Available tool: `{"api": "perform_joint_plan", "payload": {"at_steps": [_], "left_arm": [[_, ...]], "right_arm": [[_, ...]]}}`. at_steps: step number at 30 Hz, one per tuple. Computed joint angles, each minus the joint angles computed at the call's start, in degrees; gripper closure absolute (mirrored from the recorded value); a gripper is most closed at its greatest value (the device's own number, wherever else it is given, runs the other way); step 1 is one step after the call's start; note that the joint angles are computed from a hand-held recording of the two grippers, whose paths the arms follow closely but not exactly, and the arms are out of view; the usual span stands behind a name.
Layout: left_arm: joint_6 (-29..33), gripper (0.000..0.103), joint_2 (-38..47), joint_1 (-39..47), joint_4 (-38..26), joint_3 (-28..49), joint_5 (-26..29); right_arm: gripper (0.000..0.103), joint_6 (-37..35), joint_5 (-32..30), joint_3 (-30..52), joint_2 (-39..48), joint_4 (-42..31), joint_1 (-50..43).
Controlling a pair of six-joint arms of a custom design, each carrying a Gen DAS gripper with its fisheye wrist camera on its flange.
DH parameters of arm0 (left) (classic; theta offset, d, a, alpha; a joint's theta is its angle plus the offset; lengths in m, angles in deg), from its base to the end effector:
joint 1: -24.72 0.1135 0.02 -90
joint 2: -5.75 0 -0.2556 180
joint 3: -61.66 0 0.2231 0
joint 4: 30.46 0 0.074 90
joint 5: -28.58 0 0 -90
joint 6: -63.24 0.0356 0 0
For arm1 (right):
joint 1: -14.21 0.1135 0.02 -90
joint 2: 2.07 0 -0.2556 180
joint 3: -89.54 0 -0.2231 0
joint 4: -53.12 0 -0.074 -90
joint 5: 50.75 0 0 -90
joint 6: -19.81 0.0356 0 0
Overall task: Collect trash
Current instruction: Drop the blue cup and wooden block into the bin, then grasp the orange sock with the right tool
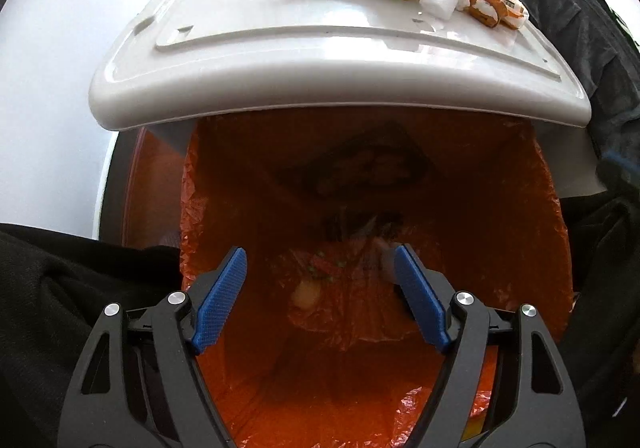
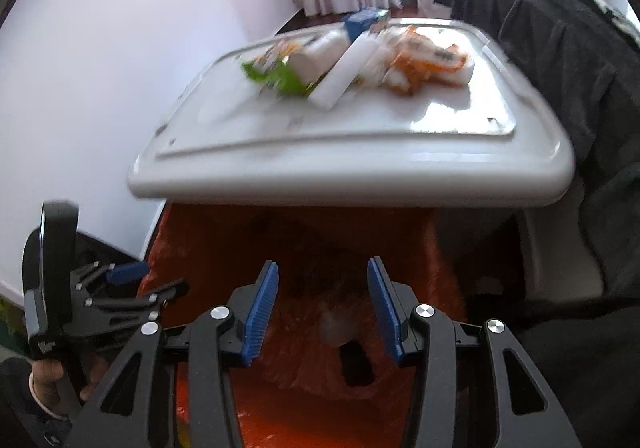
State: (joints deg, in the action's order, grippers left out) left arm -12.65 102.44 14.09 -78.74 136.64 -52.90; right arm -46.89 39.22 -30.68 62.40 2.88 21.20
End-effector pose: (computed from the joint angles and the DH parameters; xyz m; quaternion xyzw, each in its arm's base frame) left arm 0.2884 -0.0595 0.1822 0.2230 0.9565 -0.0679 0.1754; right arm 0.1937 0.0238 0.2362 0.1352 0.9439 0.0790 0.2908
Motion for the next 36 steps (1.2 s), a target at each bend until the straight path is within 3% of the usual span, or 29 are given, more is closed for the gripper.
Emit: {"api": "perform_joint_plan", "payload": {"at_steps": [5, 8, 11, 14, 17, 21, 28, 29, 30, 31, 36], "left_arm": [[-0.37, 0.028, 1.9, -1.47, -2.44, 5.82, 1.92], [-1.23, 0.028, 3.33, -2.9, -3.39, 10.57, 2.76], [-3.15, 0.028, 5.22, -4.75, -2.19, 14.2, 2.33], [-5.21, 0.028, 7.24, -6.4, -0.01, 16.21, 1.44], [-5.4, 0.028, 7.88, -6.76, 2.43, 15.28, 0.9], [-4.44, 0.028, 8.39, -6.06, 5.01, 13.25, -0.3], [-4.85, 0.028, 8.17, -4.41, 5.12, 12.37, 1.97], [-4.9, 0.028, 7.98, -4.45, 5.46, 12.08, 1.84], [-4.89, 0.028, 7.71, -4.44, 5.71, 11.72, 1.76], [-4.8, 0.028, 7.02, -4.37, 6.23, 10.79, 1.65], [-4.52, 0.028, 5.71, -4.72, 8.69, 9.19, 0.58]], "right_arm": [[0.054, -9.6, -2.18, 8.1, 4.13, -0.01, -9.94], [0.049, -18.64, -4.58, 18.49, 13.95, 0.5, -17.16], [0.049, -21.8, -5.72, 27.46, 24.03, 0.12, -20.05], [0.049, -16.92, -8.83, 34.3, 34.33, 1.03, -21.68], [0.049, -9.02, -8.12, 38.22, 43.15, 3.35, -21.41], [0.049, -1.39, -7.26, 39.24, 48.33, 7.14, -21.48], [0.047, 0.09, -6.03, 44.1, 54.42, 9.39, -20.7], [0.05, -0.35, -5.74, 44.48, 54.8, 9.65, -20.45], [0.067, -1.03, -5.54, 44.41, 55.0, 10.33, -20.19], [0.075, -2.01, -6.46, 44.2, 55.11, 11.02, -20.19], [0.079, -3.68, -6.86, 40.75, 50.01, 9.47, -20.19]]}}
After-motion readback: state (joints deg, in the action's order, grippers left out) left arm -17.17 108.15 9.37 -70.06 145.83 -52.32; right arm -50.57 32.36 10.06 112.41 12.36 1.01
